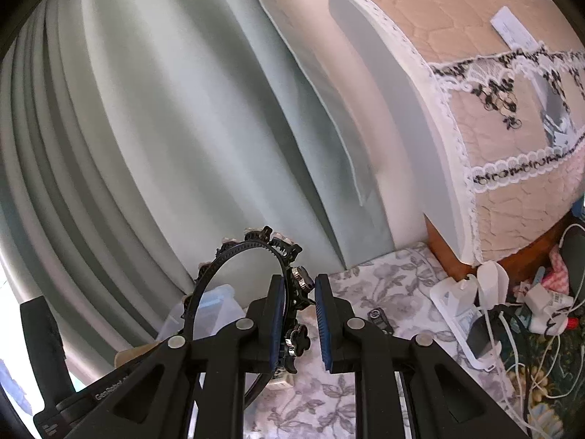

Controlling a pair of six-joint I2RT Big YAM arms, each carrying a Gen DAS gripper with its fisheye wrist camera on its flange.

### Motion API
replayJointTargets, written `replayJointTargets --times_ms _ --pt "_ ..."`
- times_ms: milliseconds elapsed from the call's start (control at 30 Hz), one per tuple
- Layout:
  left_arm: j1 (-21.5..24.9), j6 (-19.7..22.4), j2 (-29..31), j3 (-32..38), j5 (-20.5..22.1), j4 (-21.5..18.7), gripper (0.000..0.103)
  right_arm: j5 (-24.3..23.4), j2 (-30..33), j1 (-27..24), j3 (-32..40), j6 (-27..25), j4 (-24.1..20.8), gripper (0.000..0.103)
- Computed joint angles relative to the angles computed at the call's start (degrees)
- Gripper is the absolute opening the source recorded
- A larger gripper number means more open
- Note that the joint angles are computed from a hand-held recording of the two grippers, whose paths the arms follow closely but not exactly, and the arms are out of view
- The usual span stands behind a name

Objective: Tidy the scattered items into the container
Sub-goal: 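Carry the tape roll with the left gripper while the right gripper carries the headband over the clear box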

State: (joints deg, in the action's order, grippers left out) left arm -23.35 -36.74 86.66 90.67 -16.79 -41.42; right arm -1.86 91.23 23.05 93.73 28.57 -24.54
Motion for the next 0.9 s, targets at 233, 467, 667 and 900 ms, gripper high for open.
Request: replayJointTargets --times_ms 233,467,667,900 --pt "0.73 -0.68 -1.92 -1.85 -0.09 1.00 0.025 0.82 -0.14 1.49 0.74 -1.09 -0.27 0.019" --pt "2.05 -1.77 -3.57 -3.86 0.55 1.91 0.025 1.56 0.93 3.24 2.61 -2.60 -1.55 0.019" --pt "3.61 -2.81 -5.40 -6.45 1.48 3.15 0.025 2.21 2.38 5.03 4.84 -4.22 -3.32 0.019" --pt "5.85 -4.27 -7.45 -9.60 2.76 4.49 0.025 2.81 5.15 7.37 8.61 -6.74 -5.98 0.019"
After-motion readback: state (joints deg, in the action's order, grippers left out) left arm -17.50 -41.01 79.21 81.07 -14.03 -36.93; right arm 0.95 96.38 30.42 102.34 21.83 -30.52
